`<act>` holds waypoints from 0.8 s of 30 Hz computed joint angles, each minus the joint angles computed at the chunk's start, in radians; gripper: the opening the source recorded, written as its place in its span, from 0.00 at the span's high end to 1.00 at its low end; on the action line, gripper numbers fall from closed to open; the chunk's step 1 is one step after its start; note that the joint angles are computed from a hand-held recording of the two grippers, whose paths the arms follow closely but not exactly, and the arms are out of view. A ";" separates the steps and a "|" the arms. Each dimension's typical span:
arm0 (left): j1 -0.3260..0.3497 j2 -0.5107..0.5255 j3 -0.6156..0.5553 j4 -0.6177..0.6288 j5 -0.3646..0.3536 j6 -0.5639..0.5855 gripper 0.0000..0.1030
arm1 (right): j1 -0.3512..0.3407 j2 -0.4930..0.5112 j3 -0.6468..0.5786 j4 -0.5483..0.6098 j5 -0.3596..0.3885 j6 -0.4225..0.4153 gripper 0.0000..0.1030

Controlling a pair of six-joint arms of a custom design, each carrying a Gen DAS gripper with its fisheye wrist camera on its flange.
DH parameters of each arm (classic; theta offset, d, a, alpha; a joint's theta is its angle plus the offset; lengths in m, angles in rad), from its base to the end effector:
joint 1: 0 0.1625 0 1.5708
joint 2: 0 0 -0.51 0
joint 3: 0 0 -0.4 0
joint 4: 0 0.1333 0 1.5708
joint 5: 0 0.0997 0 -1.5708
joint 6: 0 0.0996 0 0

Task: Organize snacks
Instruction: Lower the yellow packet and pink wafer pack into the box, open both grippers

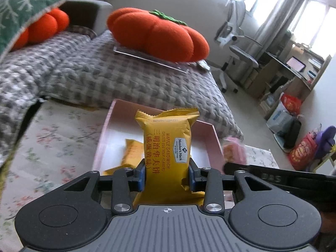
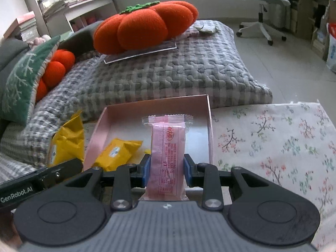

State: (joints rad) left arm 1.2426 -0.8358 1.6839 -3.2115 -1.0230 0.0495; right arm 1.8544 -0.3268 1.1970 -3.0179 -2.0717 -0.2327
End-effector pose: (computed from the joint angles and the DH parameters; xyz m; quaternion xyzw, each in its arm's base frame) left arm -0.0623 -0.7574 0.2521 0.0642 0.8919 -0.4027 0.1955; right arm 0.3261 -0.8133 0.0016 0.1689 -0.9160 0.2815 0.2305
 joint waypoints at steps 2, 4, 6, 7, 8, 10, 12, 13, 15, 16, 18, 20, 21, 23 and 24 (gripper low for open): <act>0.002 0.018 -0.020 0.002 -0.015 0.010 0.66 | -0.009 0.014 -0.026 0.020 -0.001 0.017 0.72; 0.003 0.039 -0.043 0.002 -0.027 0.020 0.66 | -0.020 0.026 -0.049 0.028 0.003 0.019 0.72; 0.003 0.058 -0.063 0.006 -0.021 0.026 0.66 | -0.025 0.036 -0.068 0.035 0.006 0.014 0.72; 0.005 0.067 -0.074 0.013 -0.017 0.023 0.66 | -0.029 0.039 -0.071 0.038 0.010 0.015 0.72; 0.006 0.073 -0.080 0.022 -0.016 0.019 0.66 | -0.031 0.042 -0.073 0.040 0.011 0.018 0.72; 0.008 0.084 -0.088 0.034 -0.009 0.021 0.63 | -0.032 0.049 -0.081 0.047 0.001 0.025 0.72; 0.007 0.087 -0.087 0.025 0.003 0.033 0.59 | -0.032 0.048 -0.079 0.037 0.003 0.034 0.69; 0.006 0.085 -0.083 0.007 0.005 0.035 0.57 | -0.033 0.044 -0.075 0.031 0.008 0.047 0.68; 0.007 0.073 -0.071 -0.032 -0.015 0.018 0.52 | -0.034 0.033 -0.063 0.006 0.023 0.072 0.66; 0.008 0.062 -0.060 -0.053 -0.025 0.004 0.51 | -0.035 0.026 -0.055 -0.005 0.028 0.079 0.65; 0.007 0.043 -0.045 -0.073 -0.025 -0.018 0.51 | -0.032 0.017 -0.042 -0.019 0.021 0.081 0.60; 0.006 0.023 -0.028 -0.079 -0.010 -0.032 0.51 | -0.028 0.010 -0.038 -0.014 0.009 0.085 0.60; 0.005 0.017 -0.024 -0.076 -0.004 -0.040 0.51 | -0.026 0.002 -0.028 -0.012 0.011 0.090 0.60; 0.005 -0.006 -0.005 -0.066 0.004 -0.067 0.51 | -0.022 -0.011 -0.009 -0.017 0.020 0.096 0.57; 0.004 -0.016 0.004 -0.060 0.010 -0.080 0.51 | -0.018 -0.015 -0.002 -0.015 0.014 0.099 0.53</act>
State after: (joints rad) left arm 1.2462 -0.8521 1.6875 -3.2720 -1.0129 -0.0300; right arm 1.8360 -0.3417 1.1952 -3.0324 -2.0579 -0.1341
